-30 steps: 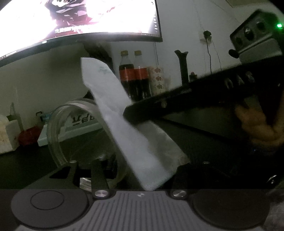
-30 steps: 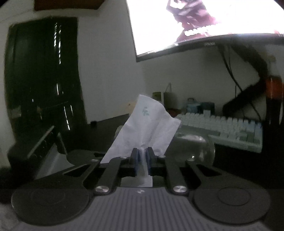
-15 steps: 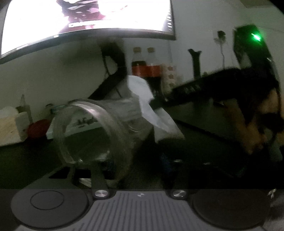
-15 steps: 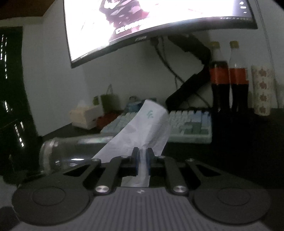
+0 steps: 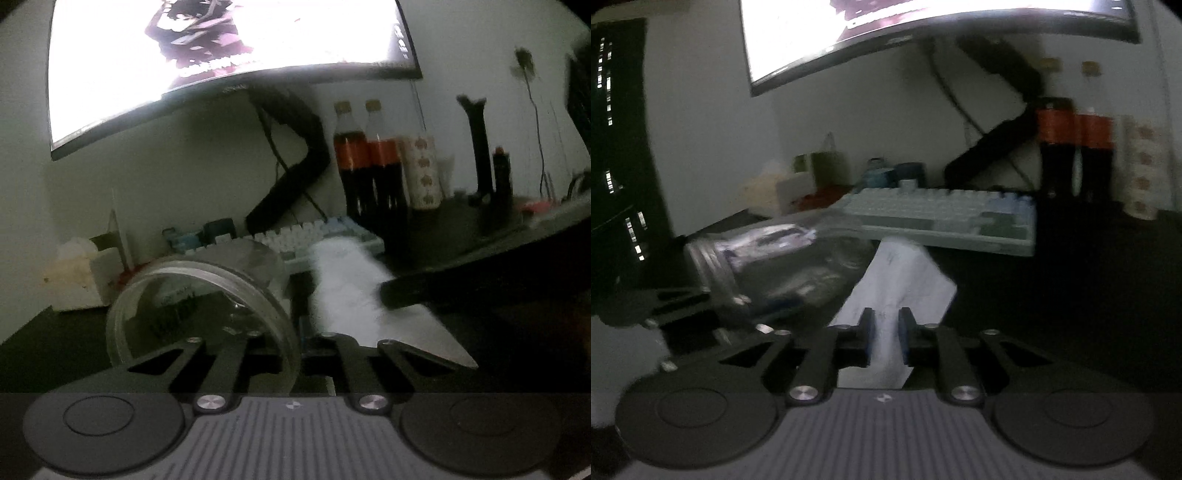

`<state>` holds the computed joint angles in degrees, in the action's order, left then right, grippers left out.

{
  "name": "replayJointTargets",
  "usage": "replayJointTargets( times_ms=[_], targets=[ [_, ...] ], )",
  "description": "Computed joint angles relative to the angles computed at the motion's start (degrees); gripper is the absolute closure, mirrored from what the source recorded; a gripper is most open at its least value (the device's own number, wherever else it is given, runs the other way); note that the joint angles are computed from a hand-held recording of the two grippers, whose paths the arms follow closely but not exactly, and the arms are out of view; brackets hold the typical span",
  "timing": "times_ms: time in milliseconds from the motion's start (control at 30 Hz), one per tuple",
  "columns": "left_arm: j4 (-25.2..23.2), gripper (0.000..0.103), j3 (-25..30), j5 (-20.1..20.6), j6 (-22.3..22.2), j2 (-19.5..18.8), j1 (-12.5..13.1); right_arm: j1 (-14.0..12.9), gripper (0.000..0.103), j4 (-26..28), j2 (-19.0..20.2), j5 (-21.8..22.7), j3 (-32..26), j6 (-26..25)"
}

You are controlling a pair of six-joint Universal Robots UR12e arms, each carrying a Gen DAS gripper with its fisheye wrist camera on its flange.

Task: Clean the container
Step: 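Pull the towel off the jar with the right gripper and lower it to the table, then lower the jar onto the table with the left gripper and open it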

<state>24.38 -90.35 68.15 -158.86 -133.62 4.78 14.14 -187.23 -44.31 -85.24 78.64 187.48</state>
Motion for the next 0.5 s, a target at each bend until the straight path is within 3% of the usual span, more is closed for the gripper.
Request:
replayJointTargets(
  times_ms=[100, 133, 200, 300, 400, 500],
  targets=[
    [-0.75, 0.091, -0.05, -0.44, 1.07, 0.1, 0.06, 0.45, 0.075, 0.45, 0.42, -2.19, -0.67, 0.16],
    [-0.47, 0.078, -0.2, -0.81, 0.76, 0.15, 0.22, 0.59, 0.071, 0.41, 0.46, -3.09, -0.66, 0.28],
    [0.81, 0.064, -0.56, -1.86, 0.34, 0.17, 0.57, 0.7, 0.069, -0.57, 0.46, -4.02, -0.33, 0.66],
    [1.11, 0.064, -1.03, -3.74, 1.28, 0.38, 0.93, 0.9, 0.067, -1.8, 0.36, -5.45, 0.09, 0.98],
    [0.66, 0.064, -1.05, -3.21, 1.4, 0.45, 0.83, 1.48, 0.054, -3.64, 0.48, -7.95, 0.46, 1.26],
    [0.72, 0.064, -1.46, -3.1, 1.03, 0.86, 0.97, 2.25, 0.024, -6.28, 0.7, -10.5, 0.9, 0.77]
  ],
)
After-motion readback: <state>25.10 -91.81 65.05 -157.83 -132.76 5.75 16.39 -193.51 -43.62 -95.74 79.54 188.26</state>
